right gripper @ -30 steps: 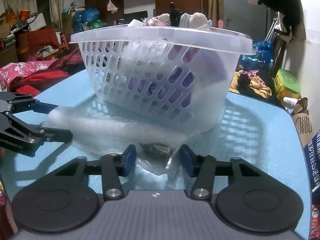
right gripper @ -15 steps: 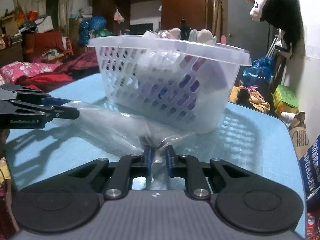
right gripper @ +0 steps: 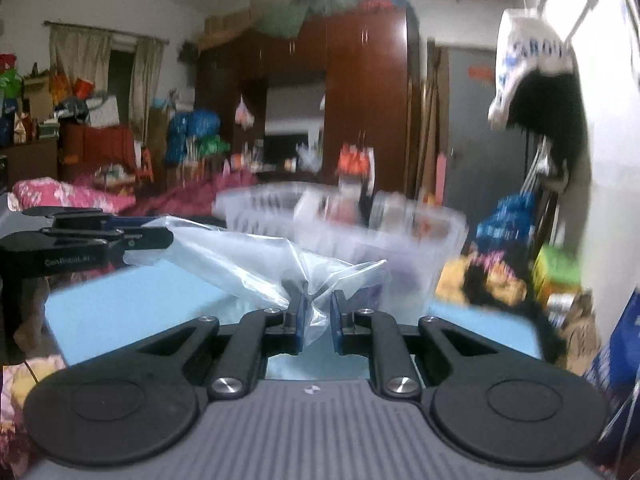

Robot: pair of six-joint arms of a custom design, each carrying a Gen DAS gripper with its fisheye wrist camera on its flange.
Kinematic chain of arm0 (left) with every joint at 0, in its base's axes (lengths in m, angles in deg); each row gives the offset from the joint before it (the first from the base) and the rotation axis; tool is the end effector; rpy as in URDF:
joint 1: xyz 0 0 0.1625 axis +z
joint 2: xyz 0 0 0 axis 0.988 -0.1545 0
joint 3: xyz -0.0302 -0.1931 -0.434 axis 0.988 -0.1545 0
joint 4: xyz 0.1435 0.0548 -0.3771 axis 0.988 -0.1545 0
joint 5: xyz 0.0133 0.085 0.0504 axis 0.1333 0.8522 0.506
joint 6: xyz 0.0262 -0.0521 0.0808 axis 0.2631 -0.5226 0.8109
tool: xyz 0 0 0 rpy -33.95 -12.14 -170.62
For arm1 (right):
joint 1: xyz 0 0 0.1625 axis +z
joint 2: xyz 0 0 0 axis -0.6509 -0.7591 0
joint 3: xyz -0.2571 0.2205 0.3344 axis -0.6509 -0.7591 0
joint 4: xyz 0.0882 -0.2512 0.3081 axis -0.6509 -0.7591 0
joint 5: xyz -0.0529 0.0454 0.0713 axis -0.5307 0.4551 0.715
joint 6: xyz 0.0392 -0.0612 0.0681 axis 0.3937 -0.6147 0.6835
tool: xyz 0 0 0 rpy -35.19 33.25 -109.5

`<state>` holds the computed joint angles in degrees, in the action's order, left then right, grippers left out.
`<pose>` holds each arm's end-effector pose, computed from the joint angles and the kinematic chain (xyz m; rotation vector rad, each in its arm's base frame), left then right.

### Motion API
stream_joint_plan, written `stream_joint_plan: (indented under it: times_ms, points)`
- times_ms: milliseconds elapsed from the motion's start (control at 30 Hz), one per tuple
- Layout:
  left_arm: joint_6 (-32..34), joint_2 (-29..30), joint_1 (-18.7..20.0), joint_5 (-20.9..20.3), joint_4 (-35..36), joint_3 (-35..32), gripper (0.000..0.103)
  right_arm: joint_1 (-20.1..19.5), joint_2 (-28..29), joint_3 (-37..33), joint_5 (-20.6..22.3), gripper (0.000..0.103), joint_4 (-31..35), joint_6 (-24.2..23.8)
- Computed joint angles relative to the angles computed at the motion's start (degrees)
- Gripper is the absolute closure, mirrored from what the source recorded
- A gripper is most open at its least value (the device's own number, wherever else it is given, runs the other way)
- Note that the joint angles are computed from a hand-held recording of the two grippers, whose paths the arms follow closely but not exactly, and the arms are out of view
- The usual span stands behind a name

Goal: Organize objects
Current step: 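Pinch the plastic bag with the left gripper while the right pinches another part, then lift the plastic bag with both grippers and carry it over the basket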

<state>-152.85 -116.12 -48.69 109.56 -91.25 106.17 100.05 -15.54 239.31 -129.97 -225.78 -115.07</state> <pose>-0.1580 -0.3494 0.0295 1.0086 1.8676 -1.5814 0.0071 -0.3703 0.2143 1.3548 -2.1398 1.3434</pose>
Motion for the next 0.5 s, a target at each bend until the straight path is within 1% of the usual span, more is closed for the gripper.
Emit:
stream_joint_plan:
  times_ms: [100,267,367,433,500]
  points:
    - [5.24,-2.07,0.67,1.95,0.42,-2.56,0.076,3.25,-2.19,-1.86,0.49,0.088,-0.04,2.85]
    - [9.84,-3.93,4.03,5.48,5.97,-9.73,0.076,11.11,-3.57,-8.23,-5.11,0.088,1.59,10.31]
    - [10.97,-3.79,5.82,6.06,9.79,-14.02,0.076,15.43,-2.96,-13.0,-9.9,0.088,3.36,14.83]
    - [10.93,-3.5,6.87,6.02,12.73,-16.44,0.076,17.36,-2.23,-15.13,-12.79,0.088,4.32,16.42]
    - [10.15,-3.02,8.71,6.28,16.71,-19.33,0.076,18.69,-1.28,-17.07,-15.65,0.088,5.43,17.55]
